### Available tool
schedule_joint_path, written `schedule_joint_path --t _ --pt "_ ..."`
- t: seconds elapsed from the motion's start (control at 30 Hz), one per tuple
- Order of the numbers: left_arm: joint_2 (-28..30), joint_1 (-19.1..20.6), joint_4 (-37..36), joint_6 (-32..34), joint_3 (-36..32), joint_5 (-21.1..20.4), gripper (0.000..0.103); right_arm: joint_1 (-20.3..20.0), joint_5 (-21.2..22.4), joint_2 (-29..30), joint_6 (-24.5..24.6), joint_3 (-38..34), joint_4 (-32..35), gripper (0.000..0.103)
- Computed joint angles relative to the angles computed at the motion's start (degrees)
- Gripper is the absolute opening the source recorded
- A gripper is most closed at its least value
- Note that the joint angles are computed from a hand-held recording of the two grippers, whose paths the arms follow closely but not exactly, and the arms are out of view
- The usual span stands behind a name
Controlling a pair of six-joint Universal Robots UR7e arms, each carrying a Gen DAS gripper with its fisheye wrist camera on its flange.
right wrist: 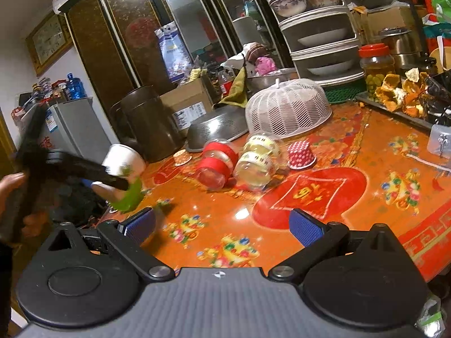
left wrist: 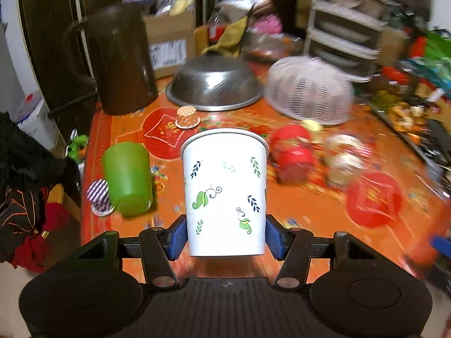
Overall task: Flip cup upright
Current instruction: 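Lift the cup with the left gripper while the right gripper approaches it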
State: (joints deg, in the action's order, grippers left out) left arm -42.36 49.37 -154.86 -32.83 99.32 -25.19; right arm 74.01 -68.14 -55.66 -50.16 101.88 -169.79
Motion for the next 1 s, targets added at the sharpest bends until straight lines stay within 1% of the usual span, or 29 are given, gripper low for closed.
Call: schedule_joint_path --t 0.07,0.1,0.17,0.27,0.37,0.5,0.53,0.6,0.67,0.73,0.83,0.9,1.0 --pt "-1.3 -2.6 -2.0 -0.8 4.5 -0.4 0.060 -0.1 -0.4 -0.7 -0.2 0.8 1.3 0.102" --pt "-1.7 -3.6 -3.2 -1.3 6.4 -1.4 0.060 -0.2 -0.4 -1.0 -0.1 1.1 1.8 0.102" --pt "-1.9 -5.0 -6.1 -2.1 9.0 -3.4 0.060 -0.1 -1.2 -1.6 -0.3 1.8 2.9 0.102" --pt "-0.4 -5.9 -12.0 -2.7 11.6 -5.2 0.060 0.1 -2.8 -2.2 -0.2 2.5 3.8 0.102" --pt "2.1 -5.3 -16.5 -4.1 12.1 -9.2 0.060 0.3 -4.1 -2.6 0.6 2.6 5.6 0.102" --pt "4.7 -2.7 -19.3 -4.6 10.9 -16.7 0.060 1.0 -6.8 -2.8 3.2 2.2 7.8 0.102" --pt "5.2 -2.4 -19.7 -4.7 10.7 -17.4 0.060 1.3 -7.4 -2.9 3.9 1.9 8.8 0.102" --pt "6.0 -2.3 -21.7 -4.5 10.8 -18.1 0.060 1.5 -7.9 -2.9 5.0 1.7 10.4 0.102" --pt "6.6 -2.5 -21.8 -4.1 10.6 -17.3 0.060 2.0 -8.5 -2.7 6.4 0.9 12.7 0.102" --pt "6.8 -2.3 -21.9 -4.0 10.4 -17.3 0.060 2.6 -8.9 -2.2 8.1 -0.6 16.8 0.102" --pt "6.8 -1.7 -22.0 -4.7 10.7 -18.3 0.060 3.8 -9.9 -0.7 12.0 -3.9 24.7 0.102" --pt "7.1 -1.5 -22.9 -4.4 10.7 -19.0 0.060 4.7 -11.0 0.5 14.0 -5.7 27.7 0.102" --pt "7.1 -1.3 -23.7 -4.2 10.8 -19.2 0.060 6.1 -13.2 2.3 17.9 -7.5 29.7 0.102"
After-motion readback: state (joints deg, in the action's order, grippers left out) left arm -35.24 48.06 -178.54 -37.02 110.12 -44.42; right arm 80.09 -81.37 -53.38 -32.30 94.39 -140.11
